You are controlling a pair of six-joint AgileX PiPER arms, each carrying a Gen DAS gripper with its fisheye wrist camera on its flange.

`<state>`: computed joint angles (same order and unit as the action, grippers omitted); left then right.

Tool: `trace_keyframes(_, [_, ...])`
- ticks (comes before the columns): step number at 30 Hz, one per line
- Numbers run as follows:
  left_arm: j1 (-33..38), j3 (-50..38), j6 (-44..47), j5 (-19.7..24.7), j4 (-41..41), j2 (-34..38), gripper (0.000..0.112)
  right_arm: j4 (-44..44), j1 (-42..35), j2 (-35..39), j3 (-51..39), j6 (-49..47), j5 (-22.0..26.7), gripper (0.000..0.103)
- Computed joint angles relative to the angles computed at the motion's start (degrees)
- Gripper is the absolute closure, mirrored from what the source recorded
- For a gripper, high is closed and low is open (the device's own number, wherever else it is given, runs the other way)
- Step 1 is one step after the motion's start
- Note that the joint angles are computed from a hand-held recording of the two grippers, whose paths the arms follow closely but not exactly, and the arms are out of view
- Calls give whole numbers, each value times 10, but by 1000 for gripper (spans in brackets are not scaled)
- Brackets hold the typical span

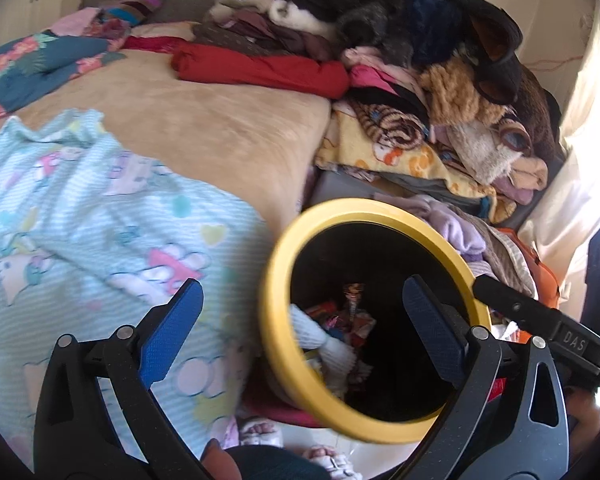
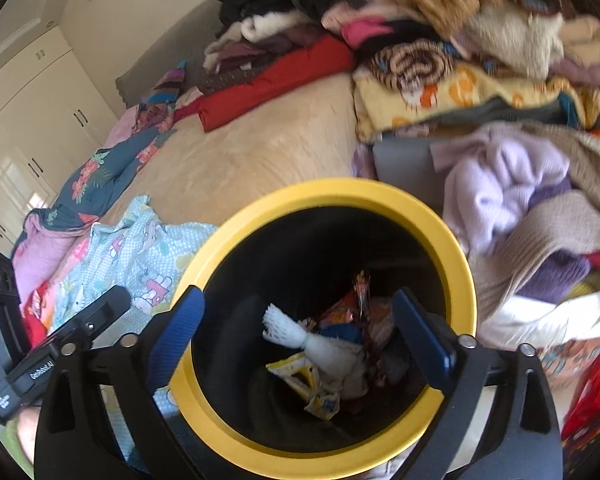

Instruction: Collect trash

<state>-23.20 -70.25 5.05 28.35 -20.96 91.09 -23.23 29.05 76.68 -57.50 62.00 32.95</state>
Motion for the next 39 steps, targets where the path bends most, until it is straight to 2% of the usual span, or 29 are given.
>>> trace_keyframes(4, [38, 43, 19, -6, -26, -43, 20, -138, 72, 3, -9, 113, 27, 7])
trace_keyframes(7, [63, 82, 15, -19, -12, -81, 20, -237, 124, 7, -15, 194, 52, 7])
trace_keyframes(12, [108, 143, 36, -43, -23, -145, 20, -336, 186, 11, -19, 267, 74, 7])
trace_keyframes(14, [116, 164, 12, -57, 6, -171, 20, -378, 214, 17, -22, 293, 87, 7])
trace_keyframes(18, [141, 200, 27, -71, 6, -220, 20, -457, 265, 21, -22, 354, 115, 7])
trace_keyframes(22, [162, 244, 31, -99, 22, -284, 20, -539, 326, 24, -12, 442, 164, 7])
trace_keyframes(25, [189, 264, 97, -98, -33, -317, 20, -583, 366, 36, -15, 474, 209, 7])
trace_keyframes(30, [191, 295, 64, -114, 16, -366, 20, -625, 420, 57, -20, 501, 290, 7])
trace_keyframes(32, [189, 302, 36, -125, 47, -377, 20, -631, 429, 59, -18, 502, 297, 7])
trace_keyframes(39, [198, 301, 57, -122, 23, -379, 20, -632, 430, 68, -18, 493, 296, 7])
